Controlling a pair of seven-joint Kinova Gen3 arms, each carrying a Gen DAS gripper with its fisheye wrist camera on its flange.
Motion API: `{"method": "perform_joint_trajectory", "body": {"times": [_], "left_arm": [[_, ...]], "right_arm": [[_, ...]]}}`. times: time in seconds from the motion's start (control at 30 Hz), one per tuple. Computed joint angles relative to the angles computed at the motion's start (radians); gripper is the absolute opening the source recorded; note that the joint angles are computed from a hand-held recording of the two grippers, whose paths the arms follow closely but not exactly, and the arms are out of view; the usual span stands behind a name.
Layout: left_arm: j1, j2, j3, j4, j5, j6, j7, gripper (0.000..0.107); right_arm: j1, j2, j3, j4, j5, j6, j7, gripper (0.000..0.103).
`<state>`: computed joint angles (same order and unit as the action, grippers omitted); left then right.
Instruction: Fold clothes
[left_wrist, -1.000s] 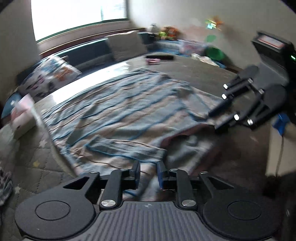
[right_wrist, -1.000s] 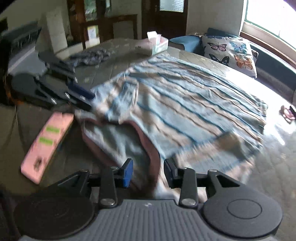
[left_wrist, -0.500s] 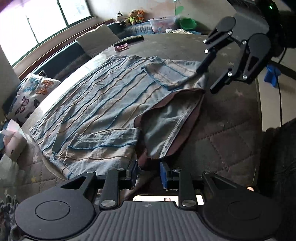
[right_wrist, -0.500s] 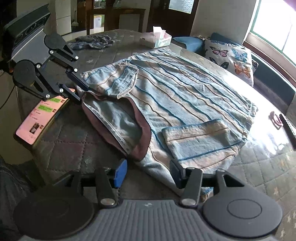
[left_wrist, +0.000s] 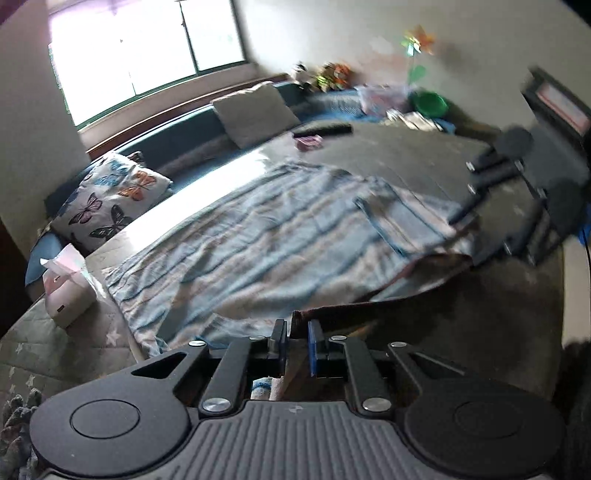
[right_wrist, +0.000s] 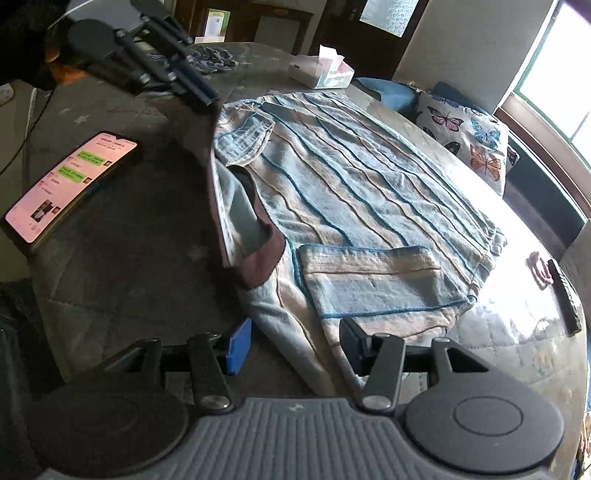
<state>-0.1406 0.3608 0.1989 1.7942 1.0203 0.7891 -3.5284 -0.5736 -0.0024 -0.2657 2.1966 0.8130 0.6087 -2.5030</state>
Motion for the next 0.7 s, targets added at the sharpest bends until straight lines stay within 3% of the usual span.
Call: {"method": "perform_joint_trajectory", "body": {"times": [0.1,0.27,0.37,0.7], "left_arm": [[0.011,0.018,-0.003,-0.03,-0.014,0.003,0.051,0.013],[0.01,0.024,0.0,-0.03,-0.072,0.001,0.072,0.015],[-0.008,0.011,0.009,0.008,-0.074,-0.016,0.022,0.016],[-0.024,-0.027,-0.004,0.1,-0.029,-0.069,-0.122,0.021]], "right_arm": [[0.01,0.003,0.01,0.0,0.008,0.002,-0.012,0.04],[0.055,-0.015,0.04,0.002,-0.029,-0.038,-0.002,0.013],[0.089,-0.029,0.045,0.003,-0.05,-0.075,-0.013,0.008],[0.126,-0.038,0.021,-0.005,0.061,-0.081,-0.175,0.006]]}}
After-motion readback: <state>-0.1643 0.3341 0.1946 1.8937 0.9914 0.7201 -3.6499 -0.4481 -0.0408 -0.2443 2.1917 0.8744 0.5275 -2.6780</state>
